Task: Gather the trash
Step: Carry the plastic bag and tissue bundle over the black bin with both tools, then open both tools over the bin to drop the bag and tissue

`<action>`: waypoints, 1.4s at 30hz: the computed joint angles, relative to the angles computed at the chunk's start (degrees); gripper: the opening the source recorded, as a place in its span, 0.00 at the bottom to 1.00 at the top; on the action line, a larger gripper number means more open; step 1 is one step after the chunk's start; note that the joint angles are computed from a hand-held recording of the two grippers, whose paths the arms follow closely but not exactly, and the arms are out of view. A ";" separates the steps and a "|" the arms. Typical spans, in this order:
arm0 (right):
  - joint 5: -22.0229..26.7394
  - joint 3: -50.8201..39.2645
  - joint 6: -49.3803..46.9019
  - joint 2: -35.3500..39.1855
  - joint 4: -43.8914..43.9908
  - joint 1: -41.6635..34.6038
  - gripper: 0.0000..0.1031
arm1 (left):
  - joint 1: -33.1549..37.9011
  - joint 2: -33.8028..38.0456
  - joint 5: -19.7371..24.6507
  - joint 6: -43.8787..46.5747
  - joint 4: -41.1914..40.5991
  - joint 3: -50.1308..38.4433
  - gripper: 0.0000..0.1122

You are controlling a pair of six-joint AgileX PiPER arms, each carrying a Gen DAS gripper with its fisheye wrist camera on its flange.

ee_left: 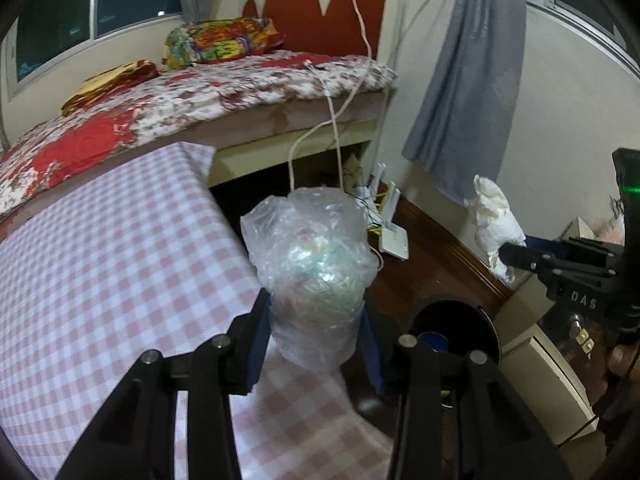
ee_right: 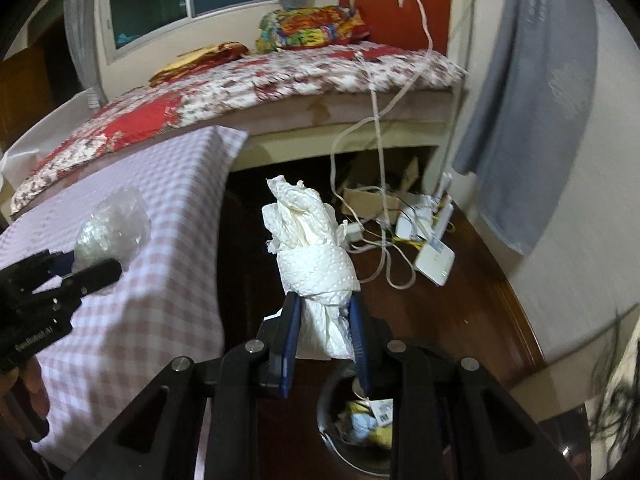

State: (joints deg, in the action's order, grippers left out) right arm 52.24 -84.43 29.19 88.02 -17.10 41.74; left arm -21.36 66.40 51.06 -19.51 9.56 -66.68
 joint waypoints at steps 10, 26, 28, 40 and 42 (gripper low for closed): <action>-0.77 10.74 0.74 -5.92 0.28 -3.43 0.26 | -9.82 3.75 -0.24 -5.58 3.21 -0.85 0.38; -2.23 24.79 -4.16 -12.25 3.69 -11.25 0.26 | -18.02 15.47 -0.33 -0.74 -4.27 -3.08 0.38; -3.13 26.17 -6.12 -12.19 5.39 -12.50 0.26 | -18.54 17.51 -0.29 -0.05 -5.31 -3.69 0.38; -12.42 36.37 -16.53 -8.15 13.17 -18.32 0.26 | -20.03 29.79 0.33 4.13 -11.79 -7.16 0.38; -13.63 37.17 -17.68 -7.02 13.69 -19.13 0.26 | -19.73 31.52 0.34 5.26 -14.20 -7.57 0.38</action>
State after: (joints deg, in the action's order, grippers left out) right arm 38.61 -47.26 11.51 81.00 -3.41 22.61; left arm -41.09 97.92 51.41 -14.25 -4.64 -74.25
